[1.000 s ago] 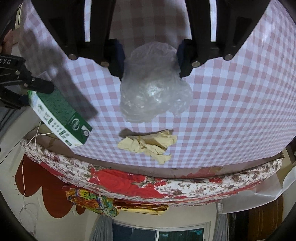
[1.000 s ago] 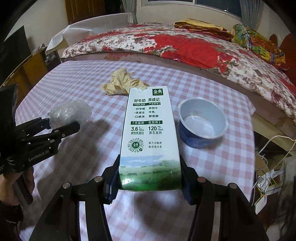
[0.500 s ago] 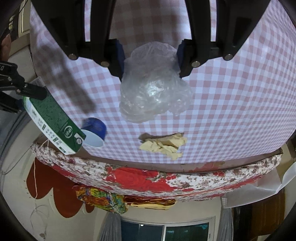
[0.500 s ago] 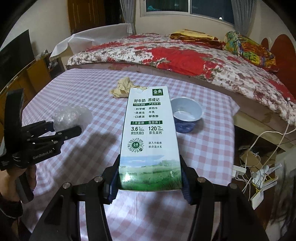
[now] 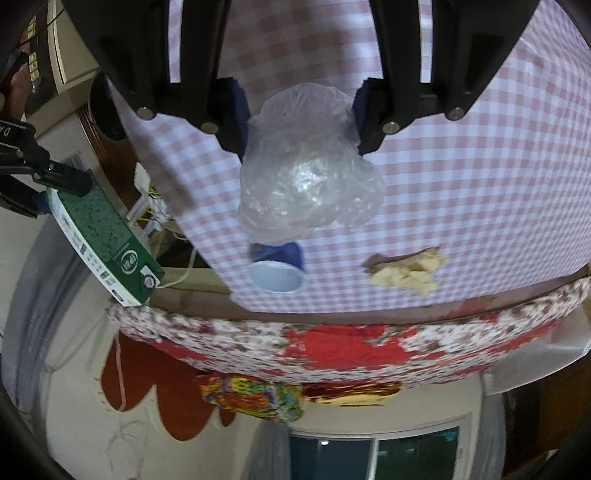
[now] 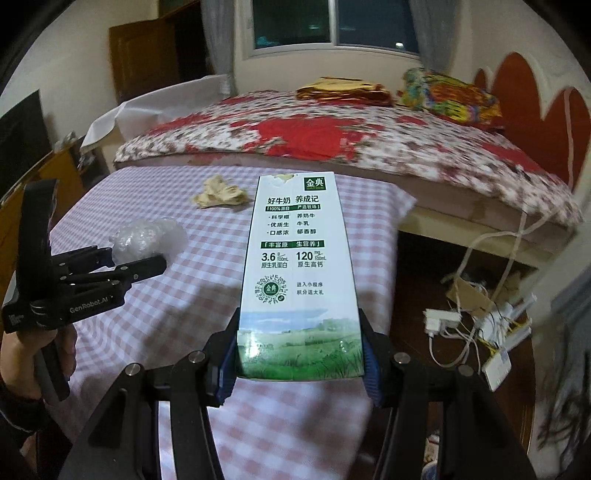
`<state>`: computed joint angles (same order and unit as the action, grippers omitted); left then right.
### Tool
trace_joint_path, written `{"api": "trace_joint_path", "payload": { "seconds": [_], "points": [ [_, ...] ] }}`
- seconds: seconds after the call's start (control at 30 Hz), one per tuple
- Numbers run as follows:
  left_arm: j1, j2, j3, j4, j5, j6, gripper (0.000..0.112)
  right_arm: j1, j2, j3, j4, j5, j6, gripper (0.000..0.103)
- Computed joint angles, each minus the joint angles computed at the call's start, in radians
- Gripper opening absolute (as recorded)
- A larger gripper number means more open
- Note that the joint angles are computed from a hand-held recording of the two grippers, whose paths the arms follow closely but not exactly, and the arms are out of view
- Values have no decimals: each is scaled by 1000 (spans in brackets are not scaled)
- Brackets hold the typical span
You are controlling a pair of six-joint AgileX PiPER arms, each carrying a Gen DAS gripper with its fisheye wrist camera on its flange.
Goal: Collect trash
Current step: 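Carry the clear bag and green carton with both grippers toward the bin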
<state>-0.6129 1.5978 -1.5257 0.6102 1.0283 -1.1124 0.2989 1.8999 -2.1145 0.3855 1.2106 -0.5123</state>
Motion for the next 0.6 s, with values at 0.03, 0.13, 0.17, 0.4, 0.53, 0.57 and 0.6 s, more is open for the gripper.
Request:
{"api": "trace_joint_path", "payload": {
  "seconds": [0.03, 0.13, 0.17, 0.4, 0.53, 0.57, 0.6],
  "points": [
    [-11, 18, -27, -2, 6, 8, 46, -19, -19, 26, 1, -11, -9, 57],
    [-40, 69, -99, -9, 18, 30, 46, -76, -79, 120, 14, -50, -46, 57],
    [-51, 95, -134, -17, 21, 47, 46, -98, -95, 148, 22, -56, -60, 57],
    [-102, 237, -333, -70, 52, 140, 46, -224, -170, 293, 52, -92, -128, 57],
    [-130, 320, -462, -95, 84, 196, 46, -295, -185, 341, 67, -104, -145, 57],
    [-137, 342, -499, -101, 96, 210, 46, -314, -187, 352, 72, -108, -150, 57],
    [-143, 363, -532, -108, 105, 222, 46, -329, -188, 360, 78, -110, -156, 57]
  ]
}}
